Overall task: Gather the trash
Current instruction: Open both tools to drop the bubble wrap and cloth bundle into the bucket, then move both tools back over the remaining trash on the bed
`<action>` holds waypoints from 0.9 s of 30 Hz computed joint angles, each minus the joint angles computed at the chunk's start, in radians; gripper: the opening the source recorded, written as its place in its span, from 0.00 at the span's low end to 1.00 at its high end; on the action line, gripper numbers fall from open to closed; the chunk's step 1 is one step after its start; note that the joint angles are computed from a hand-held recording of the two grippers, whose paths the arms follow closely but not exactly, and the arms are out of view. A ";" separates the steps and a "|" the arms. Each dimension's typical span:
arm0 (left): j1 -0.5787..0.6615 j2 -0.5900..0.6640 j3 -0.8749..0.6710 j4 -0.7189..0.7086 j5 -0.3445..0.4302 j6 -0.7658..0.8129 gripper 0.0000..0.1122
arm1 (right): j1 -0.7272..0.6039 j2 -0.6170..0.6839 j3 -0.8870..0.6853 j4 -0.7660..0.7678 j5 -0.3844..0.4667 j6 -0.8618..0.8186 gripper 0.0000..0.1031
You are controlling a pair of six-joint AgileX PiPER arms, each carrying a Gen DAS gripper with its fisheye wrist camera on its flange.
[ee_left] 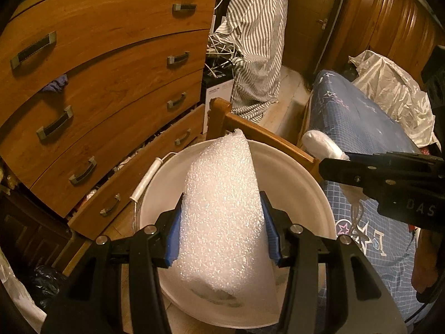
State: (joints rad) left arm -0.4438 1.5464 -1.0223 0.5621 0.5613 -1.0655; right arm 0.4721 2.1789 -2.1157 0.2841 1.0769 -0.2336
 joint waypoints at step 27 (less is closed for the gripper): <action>-0.392 0.203 -0.161 0.119 0.031 -0.239 0.70 | -0.655 -0.727 1.104 0.581 -0.220 -0.845 0.66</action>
